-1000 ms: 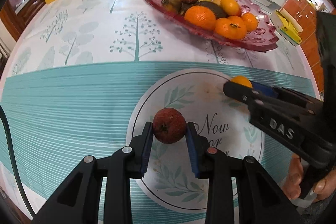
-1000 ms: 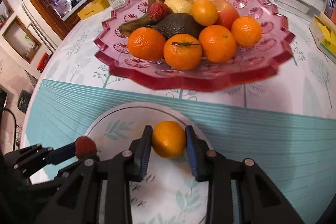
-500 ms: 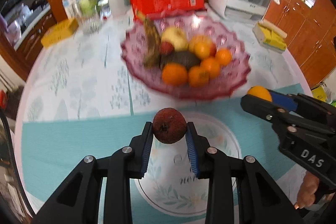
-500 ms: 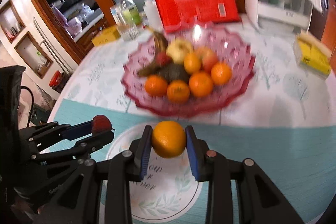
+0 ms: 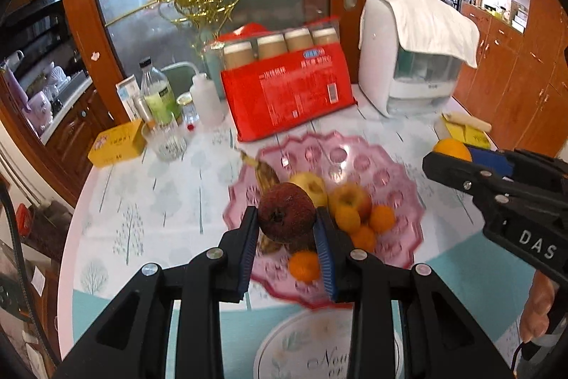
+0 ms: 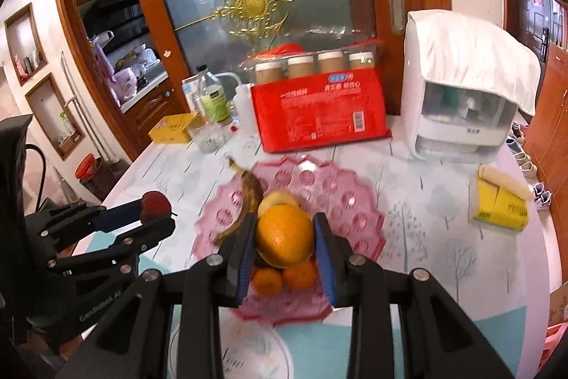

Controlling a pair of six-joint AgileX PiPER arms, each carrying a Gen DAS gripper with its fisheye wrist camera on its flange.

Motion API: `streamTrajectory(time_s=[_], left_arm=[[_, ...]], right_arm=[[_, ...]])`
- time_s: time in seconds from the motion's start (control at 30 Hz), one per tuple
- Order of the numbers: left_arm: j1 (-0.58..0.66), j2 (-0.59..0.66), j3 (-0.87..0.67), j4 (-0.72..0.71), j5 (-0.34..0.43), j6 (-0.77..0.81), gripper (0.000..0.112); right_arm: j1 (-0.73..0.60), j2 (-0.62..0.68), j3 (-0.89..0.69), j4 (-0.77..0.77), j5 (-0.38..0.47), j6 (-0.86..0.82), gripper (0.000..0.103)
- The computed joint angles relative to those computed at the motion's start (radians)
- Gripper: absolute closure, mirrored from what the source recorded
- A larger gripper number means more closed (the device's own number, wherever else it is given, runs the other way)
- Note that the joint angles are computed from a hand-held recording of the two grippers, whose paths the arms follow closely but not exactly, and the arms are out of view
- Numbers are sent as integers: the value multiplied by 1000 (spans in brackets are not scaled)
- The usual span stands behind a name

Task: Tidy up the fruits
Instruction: 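Carry the red fruit with the left gripper into the bowl while the right gripper carries the tangerine, then open both grippers over the bowl to release the fruits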

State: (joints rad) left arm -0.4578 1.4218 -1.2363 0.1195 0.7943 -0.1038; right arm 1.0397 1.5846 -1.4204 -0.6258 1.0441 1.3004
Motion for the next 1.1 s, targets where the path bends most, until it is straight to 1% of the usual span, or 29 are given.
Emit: streamTrajectory(time_s=[0.13, 0.3, 0.47, 0.73, 0.87, 0.9, 0.93, 0.97, 1.03, 1.07, 1.1], left_arm=[[-2, 95, -55, 41, -24, -47, 82], [9, 203, -82, 40, -49, -74, 82], [10, 297, -103, 33, -69, -83, 82], [12, 383, -135, 28, -80, -72, 82], [15, 402, -147, 31, -67, -67, 82], [15, 404, -147, 31, -66, -65, 78], [17, 405, -148, 25, -66, -58, 67], [16, 404, -148, 29, -67, -59, 63], [7, 397, -138, 93, -74, -113, 50], [9, 393, -134, 99, -76, -117, 47], [15, 391, -136, 93, -74, -112, 42]], right_arm=[[-69, 31, 8, 30, -54, -31, 71], [-125, 79, 52, 93, -142, -50, 71], [-157, 118, 85, 138, -203, -76, 71], [-200, 180, 102, 202, -266, -131, 71], [-203, 214, 85, 211, -265, -151, 71], [-205, 220, 81, 219, -266, -160, 71], [-209, 227, 76, 231, -267, -173, 70], [-210, 231, 74, 238, -268, -180, 70], [-210, 235, 74, 238, -269, -176, 67], [-209, 235, 75, 232, -264, -168, 67], [-211, 231, 79, 232, -268, -167, 66]])
